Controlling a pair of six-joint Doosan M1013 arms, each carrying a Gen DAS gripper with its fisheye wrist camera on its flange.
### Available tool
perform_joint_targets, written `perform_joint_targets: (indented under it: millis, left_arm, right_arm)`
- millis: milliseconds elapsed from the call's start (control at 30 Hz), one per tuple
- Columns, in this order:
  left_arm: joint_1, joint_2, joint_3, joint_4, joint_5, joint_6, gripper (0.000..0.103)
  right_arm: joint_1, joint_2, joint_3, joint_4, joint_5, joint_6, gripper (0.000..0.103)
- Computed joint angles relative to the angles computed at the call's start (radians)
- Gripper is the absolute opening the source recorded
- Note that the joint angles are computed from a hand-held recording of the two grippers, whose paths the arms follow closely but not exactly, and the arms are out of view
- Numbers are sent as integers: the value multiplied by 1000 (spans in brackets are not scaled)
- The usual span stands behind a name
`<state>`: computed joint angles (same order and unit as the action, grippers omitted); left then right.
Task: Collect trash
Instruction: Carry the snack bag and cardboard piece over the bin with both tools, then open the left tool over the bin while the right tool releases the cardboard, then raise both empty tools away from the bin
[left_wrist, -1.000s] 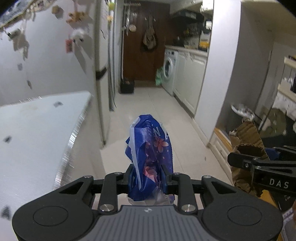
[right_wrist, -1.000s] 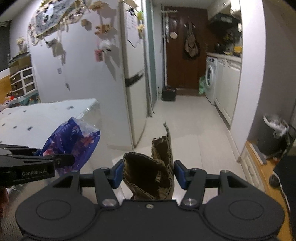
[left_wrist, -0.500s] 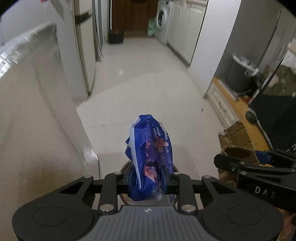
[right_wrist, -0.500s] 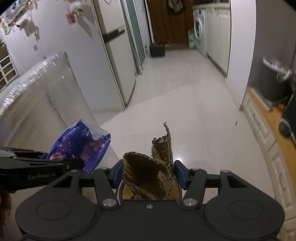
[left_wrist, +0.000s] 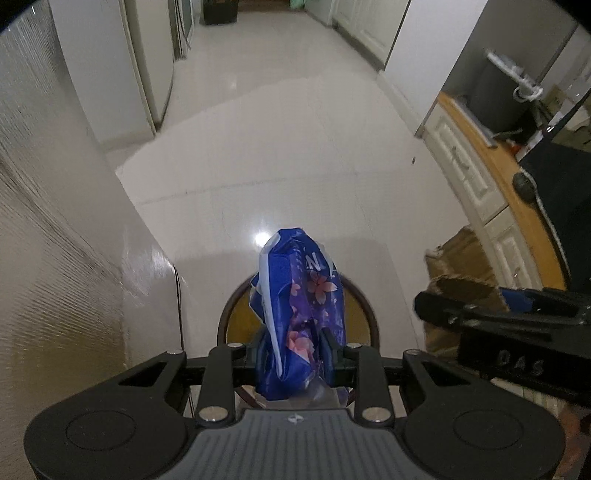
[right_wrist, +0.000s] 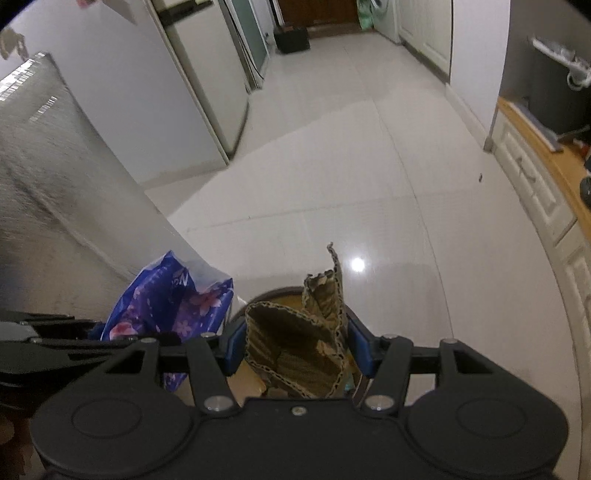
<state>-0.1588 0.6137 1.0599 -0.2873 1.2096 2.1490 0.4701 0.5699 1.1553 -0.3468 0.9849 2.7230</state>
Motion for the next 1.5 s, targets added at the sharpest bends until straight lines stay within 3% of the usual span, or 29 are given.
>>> perform_joint_targets:
  millis: [233,367,400,733,967,1033,1100,1500]
  left_arm:
    - [5,63,-16,-24,62,-6,36]
    - [-4,77,-7,14,46,-20,75]
    - [-6,79,-5,22,45,-16,78]
    - [5,93,-5,109,38,-30,86]
    - [21,104,-24,135,48,-116,98]
    - [24,105,-24,147,47,-151,99]
    - [27,107,-29,154,54,-178,101]
    - [34,95,-37,150,65,-196,103]
  right_arm:
    - [-25,26,-3,36,28,-7,59]
    - [-30,41,-9,59,36,-24,59]
    - [-31,46,-10,67,35,-30,59]
    - [-45,85,-43,144,23,-112,62]
    - [-50,92,-49,231,-22,-206,70]
    - [-52,95,-47,272,-22,-222,79]
    - [-52,98,-44,296,-17,-226,102]
    - [-43,101,-57,303,102,-293,103]
